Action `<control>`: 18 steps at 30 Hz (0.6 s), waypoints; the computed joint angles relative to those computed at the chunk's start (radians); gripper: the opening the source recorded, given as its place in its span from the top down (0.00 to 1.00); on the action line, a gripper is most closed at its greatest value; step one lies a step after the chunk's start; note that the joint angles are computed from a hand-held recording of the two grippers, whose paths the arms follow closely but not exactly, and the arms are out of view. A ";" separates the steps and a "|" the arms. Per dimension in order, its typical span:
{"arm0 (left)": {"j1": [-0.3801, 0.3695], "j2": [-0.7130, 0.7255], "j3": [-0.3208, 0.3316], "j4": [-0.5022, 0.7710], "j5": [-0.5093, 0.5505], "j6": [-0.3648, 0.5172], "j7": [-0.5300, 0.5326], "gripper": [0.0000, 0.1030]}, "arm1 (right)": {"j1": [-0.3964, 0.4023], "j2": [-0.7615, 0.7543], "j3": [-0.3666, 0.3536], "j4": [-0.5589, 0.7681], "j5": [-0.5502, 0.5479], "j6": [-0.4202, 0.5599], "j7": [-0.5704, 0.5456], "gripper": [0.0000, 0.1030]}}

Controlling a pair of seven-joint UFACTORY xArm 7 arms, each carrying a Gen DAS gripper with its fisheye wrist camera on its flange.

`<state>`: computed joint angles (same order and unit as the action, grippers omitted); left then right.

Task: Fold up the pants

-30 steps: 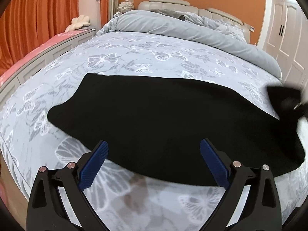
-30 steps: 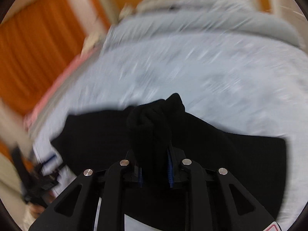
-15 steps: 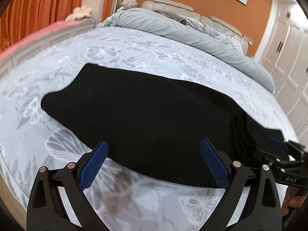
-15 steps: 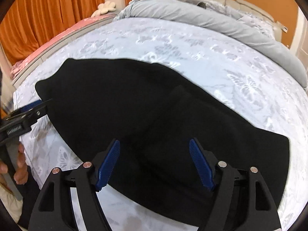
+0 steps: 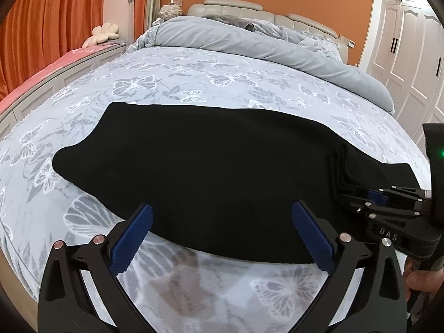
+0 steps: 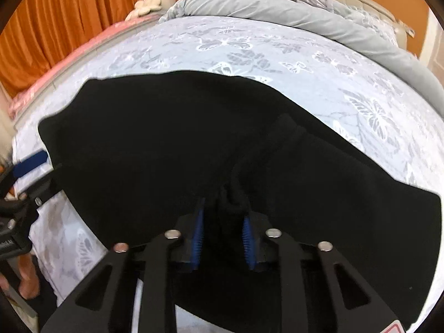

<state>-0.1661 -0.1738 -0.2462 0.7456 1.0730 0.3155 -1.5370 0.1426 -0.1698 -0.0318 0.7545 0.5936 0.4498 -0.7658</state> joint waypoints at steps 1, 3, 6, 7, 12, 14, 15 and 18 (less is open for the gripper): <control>0.001 0.000 0.002 0.000 0.000 -0.005 0.000 0.05 | 0.002 -0.011 -0.010 0.007 0.031 0.024 0.001 0.84; 0.002 0.003 0.005 -0.001 -0.004 -0.016 0.001 0.05 | 0.008 -0.038 -0.024 0.015 0.089 0.053 -0.013 0.84; 0.003 0.007 0.008 -0.001 -0.013 -0.030 0.011 0.05 | 0.023 -0.042 -0.015 0.021 0.097 0.068 -0.032 0.84; 0.002 0.011 0.009 0.001 -0.021 -0.033 0.021 0.05 | 0.017 -0.013 0.006 0.025 0.041 0.062 0.002 0.81; 0.002 0.009 0.010 -0.004 -0.035 -0.036 0.031 0.05 | 0.034 -0.068 -0.029 0.006 0.130 0.131 -0.057 0.66; 0.011 0.007 0.011 -0.009 -0.028 -0.058 0.014 0.05 | 0.019 -0.154 -0.072 -0.018 0.208 0.148 -0.098 0.67; 0.013 0.008 0.012 -0.011 -0.034 -0.067 0.018 0.05 | 0.004 -0.178 -0.080 -0.026 0.203 0.135 -0.085 0.67; 0.011 0.019 0.008 -0.004 -0.059 -0.060 0.045 0.05 | -0.083 -0.212 -0.099 -0.055 0.106 0.037 0.010 0.70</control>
